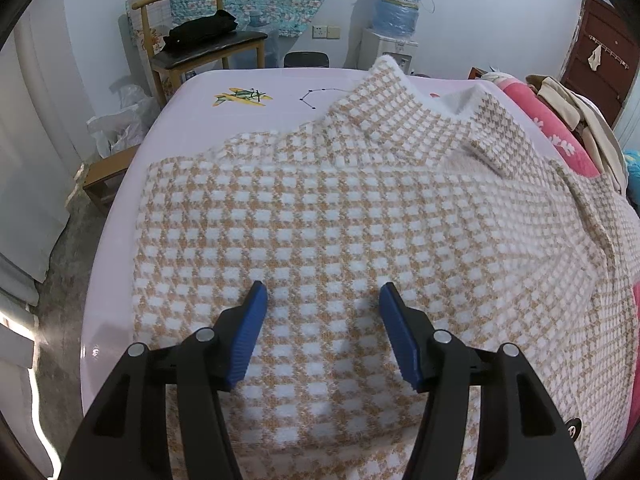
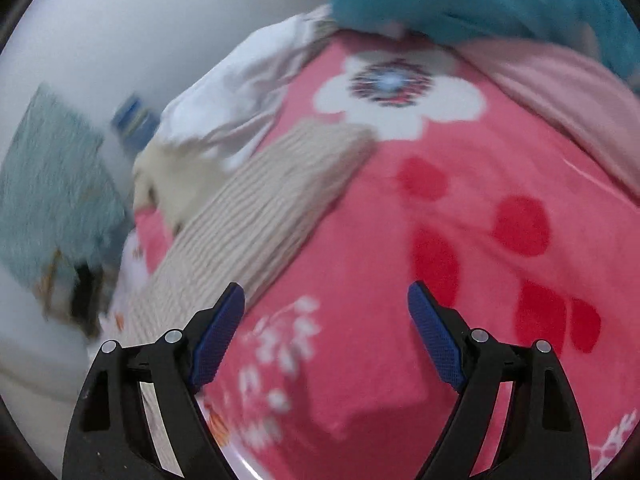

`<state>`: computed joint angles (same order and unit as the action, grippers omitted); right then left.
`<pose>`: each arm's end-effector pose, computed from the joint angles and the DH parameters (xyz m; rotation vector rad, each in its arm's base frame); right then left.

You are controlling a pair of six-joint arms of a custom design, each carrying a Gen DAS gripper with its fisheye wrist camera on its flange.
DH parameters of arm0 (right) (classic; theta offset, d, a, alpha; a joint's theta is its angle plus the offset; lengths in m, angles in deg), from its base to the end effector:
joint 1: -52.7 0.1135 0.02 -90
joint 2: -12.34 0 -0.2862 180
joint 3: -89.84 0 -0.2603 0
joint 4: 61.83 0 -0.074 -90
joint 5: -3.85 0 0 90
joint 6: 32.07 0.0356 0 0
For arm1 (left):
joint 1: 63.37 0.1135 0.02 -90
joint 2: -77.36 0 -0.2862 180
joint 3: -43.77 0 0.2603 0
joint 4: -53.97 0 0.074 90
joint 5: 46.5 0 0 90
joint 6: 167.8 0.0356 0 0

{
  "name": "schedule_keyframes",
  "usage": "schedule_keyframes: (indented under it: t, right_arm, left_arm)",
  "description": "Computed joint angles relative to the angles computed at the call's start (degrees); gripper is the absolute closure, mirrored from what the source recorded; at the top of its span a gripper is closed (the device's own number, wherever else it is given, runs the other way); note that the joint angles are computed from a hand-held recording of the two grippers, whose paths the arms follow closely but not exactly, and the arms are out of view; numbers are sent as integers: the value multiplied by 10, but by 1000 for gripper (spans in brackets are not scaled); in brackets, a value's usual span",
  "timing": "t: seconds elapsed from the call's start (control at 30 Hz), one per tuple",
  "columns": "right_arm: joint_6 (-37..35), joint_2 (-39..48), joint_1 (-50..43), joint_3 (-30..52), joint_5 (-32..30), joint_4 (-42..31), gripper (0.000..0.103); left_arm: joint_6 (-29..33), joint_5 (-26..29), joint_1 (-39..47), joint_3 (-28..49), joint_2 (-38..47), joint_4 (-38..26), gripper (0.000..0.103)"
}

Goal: Fold large clothes

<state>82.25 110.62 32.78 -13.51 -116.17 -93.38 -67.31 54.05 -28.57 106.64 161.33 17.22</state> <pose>0.3502 -0.1080 0.2169 0.7165 2.3408 0.6845 0.2425 0.1606 0.2121 -0.4714 2.5116 0.0658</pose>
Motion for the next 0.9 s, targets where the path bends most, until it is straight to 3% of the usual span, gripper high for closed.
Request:
schedule_keyframes:
  t: [0.13,0.37,0.47,0.53,0.63,0.8,0.9]
  right_arm:
    - [32,64,-6,51,-32,24,29]
    - [89,185,24,183,-18,8,41]
    - [106,213,32,210,-3,13,56]
    - [96,216,34,220,6,2,73]
    - [87,184,30,194,9,19,83]
    - [36,64,41,134,52,41,85]
    - [-4,-21,67,121,88,32,85]
  left_arm:
    - [-1,-1,-1,0,0,0,46]
    - [-2,-3,-2,1,1,0,46]
    - [-1,0,1,1,1,1,46]
    - [-1,-1,0,0,0,2,46]
    - [-2,-1,-1,-2,-2,3,46]
    - [3,-4,0,-2,-3,4,48]
    - [4,12,14,7,-2,-8,55]
